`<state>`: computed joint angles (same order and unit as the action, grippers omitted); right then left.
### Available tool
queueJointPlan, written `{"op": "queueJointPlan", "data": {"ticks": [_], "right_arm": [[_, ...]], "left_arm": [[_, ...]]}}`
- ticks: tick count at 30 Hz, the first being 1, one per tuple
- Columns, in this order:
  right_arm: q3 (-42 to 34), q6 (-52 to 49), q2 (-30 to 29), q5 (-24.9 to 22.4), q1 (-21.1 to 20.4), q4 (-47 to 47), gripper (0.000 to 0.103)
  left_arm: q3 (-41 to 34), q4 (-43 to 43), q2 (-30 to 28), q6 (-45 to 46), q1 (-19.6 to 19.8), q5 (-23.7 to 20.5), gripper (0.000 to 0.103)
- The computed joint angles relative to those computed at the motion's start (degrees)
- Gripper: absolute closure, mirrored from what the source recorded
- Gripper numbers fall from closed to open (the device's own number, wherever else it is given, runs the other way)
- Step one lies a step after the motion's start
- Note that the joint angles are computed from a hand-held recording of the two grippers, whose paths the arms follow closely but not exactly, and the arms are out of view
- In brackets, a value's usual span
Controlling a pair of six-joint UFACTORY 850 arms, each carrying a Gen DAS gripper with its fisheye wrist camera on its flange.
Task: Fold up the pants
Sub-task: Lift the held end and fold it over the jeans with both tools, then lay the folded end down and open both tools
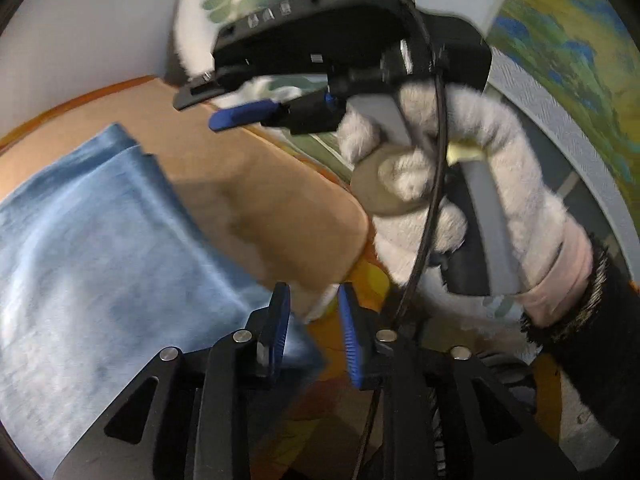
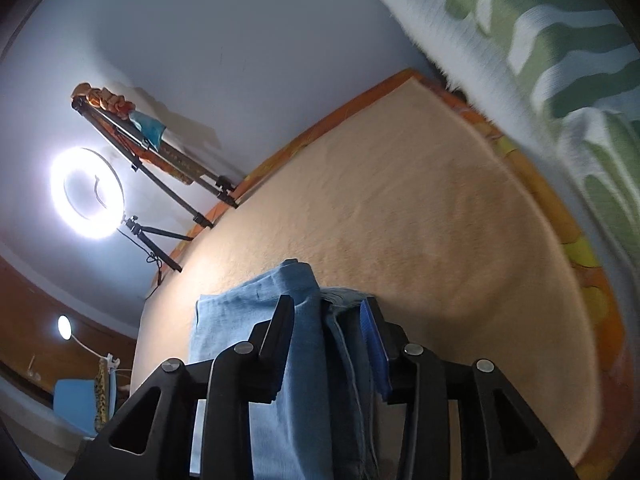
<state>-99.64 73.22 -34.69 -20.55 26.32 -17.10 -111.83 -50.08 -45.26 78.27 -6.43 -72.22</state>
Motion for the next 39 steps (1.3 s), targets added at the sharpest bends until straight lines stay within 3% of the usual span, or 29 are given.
{"op": "queueJointPlan", "data": {"ticks": [6, 10, 12, 15, 17, 20, 25, 28, 29, 33, 34, 39], "right_arm": [[2.1, 5.7, 3.3, -2.9, 2.4, -8.2, 0.063], [1.5, 8.0, 3.4, -4.4, 3.8, -11.4, 0.045], [0.0, 9.1, 2.2, -6.1, 4.5, -13.5, 0.044], [-2.8, 8.0, -0.2, -6.3, 5.0, -14.7, 0.047], [-5.1, 3.2, -2.2, -3.6, 4.5, -10.8, 0.061], [-12.5, -6.0, -7.4, -2.3, 3.8, -4.8, 0.062], [-27.9, -16.4, -18.0, -9.8, 1.8, 3.6, 0.061], [-34.8, -16.2, -23.0, -16.5, 0.3, 5.6, 0.070], [-35.0, -16.3, -23.3, -16.9, 0.1, 6.2, 0.075], [-35.3, -12.8, -22.3, -20.0, 1.0, 2.3, 0.072], [-34.3, -11.9, -21.2, -20.5, 1.6, 0.6, 0.067], [-24.0, -12.1, -12.5, -19.7, 5.8, -3.1, 0.067]], "left_arm": [[1.8, 0.7, 2.2, 2.3, 2.3, -2.9, 0.078], [-2.0, 0.4, 1.3, 2.9, 6.5, -4.8, 0.068], [-5.5, 0.5, -0.3, 1.4, 8.1, -5.3, 0.067], [-10.7, 1.1, -3.1, -0.1, 10.6, -4.5, 0.067], [-12.1, 2.0, -4.3, -0.4, 11.8, -3.2, 0.067], [-12.4, 3.9, -5.5, -0.9, 12.7, -3.8, 0.067], [-3.6, 5.4, -2.1, 4.3, 12.7, -3.0, 0.067], [1.0, 3.9, 0.3, 9.2, 13.6, -1.4, 0.067], [0.6, 3.6, 0.2, 9.1, 13.6, -2.3, 0.067], [0.2, 3.7, 0.3, 10.8, 15.0, -3.9, 0.067], [-0.4, 3.7, 0.1, 10.6, 15.4, -4.5, 0.067], [-8.5, 2.5, -4.6, 5.3, 16.4, -6.9, 0.067]]}}
